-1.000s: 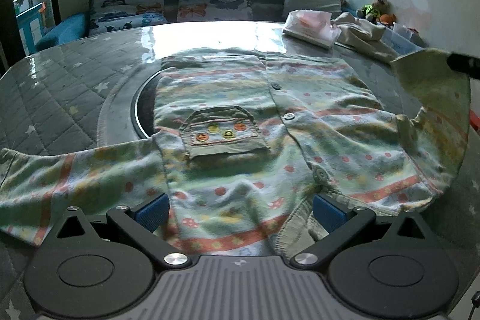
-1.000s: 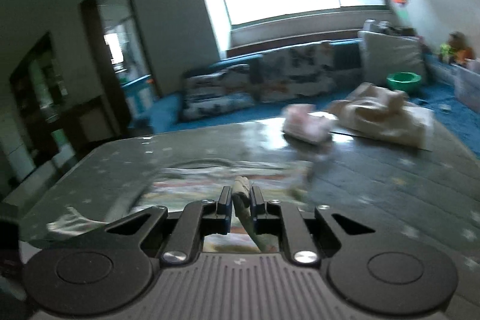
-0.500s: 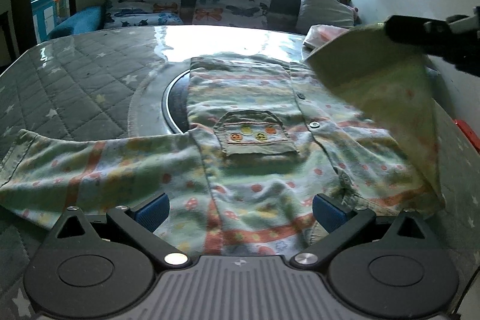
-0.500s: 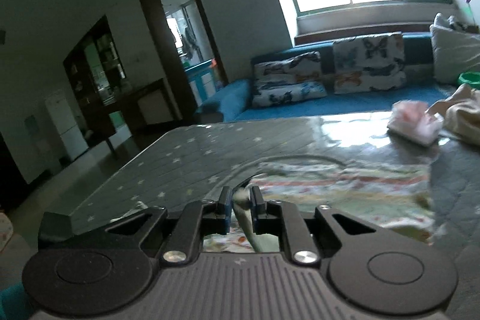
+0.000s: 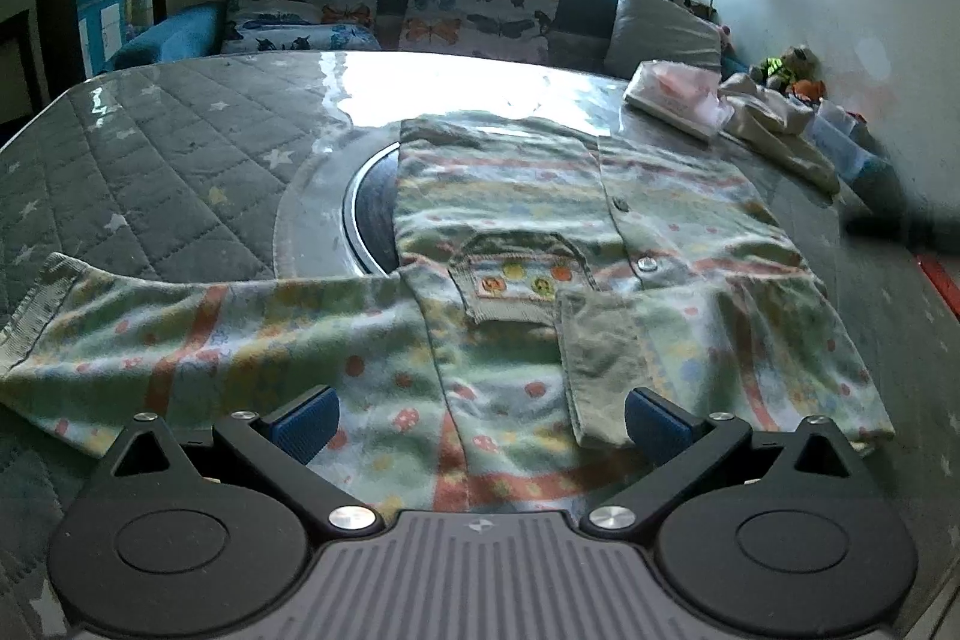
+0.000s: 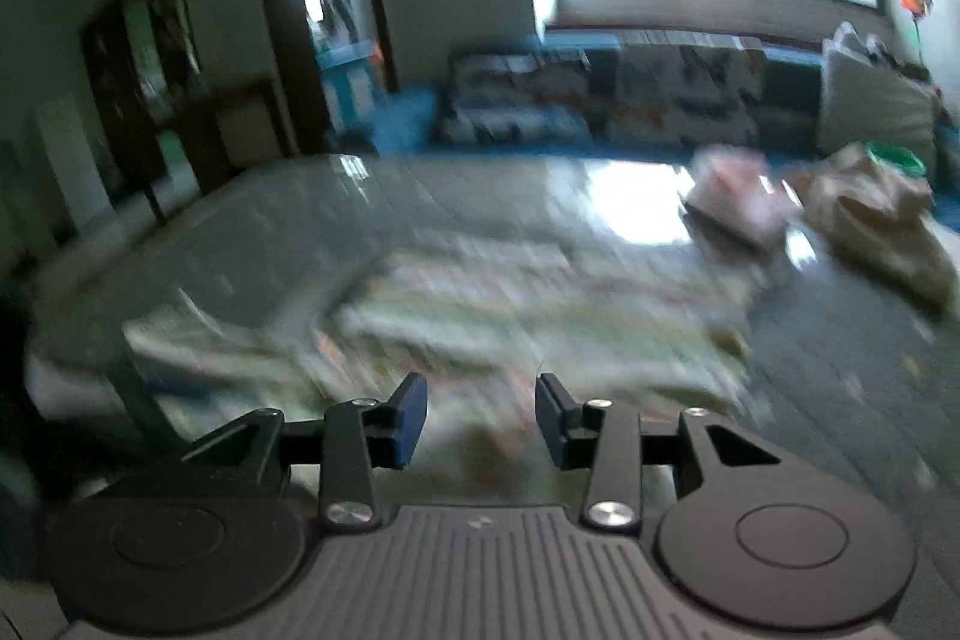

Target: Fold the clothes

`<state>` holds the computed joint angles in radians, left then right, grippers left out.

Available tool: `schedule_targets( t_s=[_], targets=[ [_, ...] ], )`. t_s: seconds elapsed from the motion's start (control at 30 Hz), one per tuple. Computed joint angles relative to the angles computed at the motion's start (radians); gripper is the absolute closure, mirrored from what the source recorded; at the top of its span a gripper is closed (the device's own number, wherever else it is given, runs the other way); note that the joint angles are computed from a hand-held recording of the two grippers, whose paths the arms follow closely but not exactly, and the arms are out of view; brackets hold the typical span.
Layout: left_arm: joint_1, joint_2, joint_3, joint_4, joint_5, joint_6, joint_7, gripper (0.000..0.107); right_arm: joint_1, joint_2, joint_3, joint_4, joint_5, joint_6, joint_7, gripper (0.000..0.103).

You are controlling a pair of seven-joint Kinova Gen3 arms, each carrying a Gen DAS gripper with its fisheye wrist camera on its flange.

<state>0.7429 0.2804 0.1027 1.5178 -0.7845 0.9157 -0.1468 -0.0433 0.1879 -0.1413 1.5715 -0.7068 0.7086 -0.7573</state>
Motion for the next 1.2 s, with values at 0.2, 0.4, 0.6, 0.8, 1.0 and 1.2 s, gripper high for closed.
schedule_targets(
  t_s=[0.2, 0.4, 0.6, 0.8, 1.0, 1.2],
  targets=[
    [-0.001, 0.014, -0.007, -0.030, -0.011, 0.010, -0.002, 0.005, 0.012, 0.021, 0.034, 0.058, 0.094, 0.012, -0.066, 0.063],
    [-0.007, 0.033, -0.016, -0.058, -0.012, -0.010, -0.044, 0.013, 0.056, 0.001, 0.029, 0.112, 0.068, -0.012, 0.006, 0.063],
    [-0.033, 0.073, -0.027, -0.093, 0.053, -0.055, -0.122, 0.038, 0.059, 0.029, 0.016, 0.075, 0.021, -0.074, 0.009, 0.063],
    [-0.036, 0.111, -0.045, -0.132, 0.116, -0.077, -0.221, 0.046, 0.053, 0.082, -0.012, 0.029, 0.031, -0.100, -0.010, 0.057],
    [-0.027, 0.137, -0.071, -0.154, 0.133, -0.118, -0.283, 0.060, 0.042, 0.100, -0.039, 0.042, 0.078, -0.154, -0.027, 0.047],
    [0.002, 0.148, -0.113, -0.154, 0.110, -0.142, -0.283, 0.091, 0.046, 0.093, -0.072, 0.080, 0.093, -0.201, 0.015, 0.020]
  ],
)
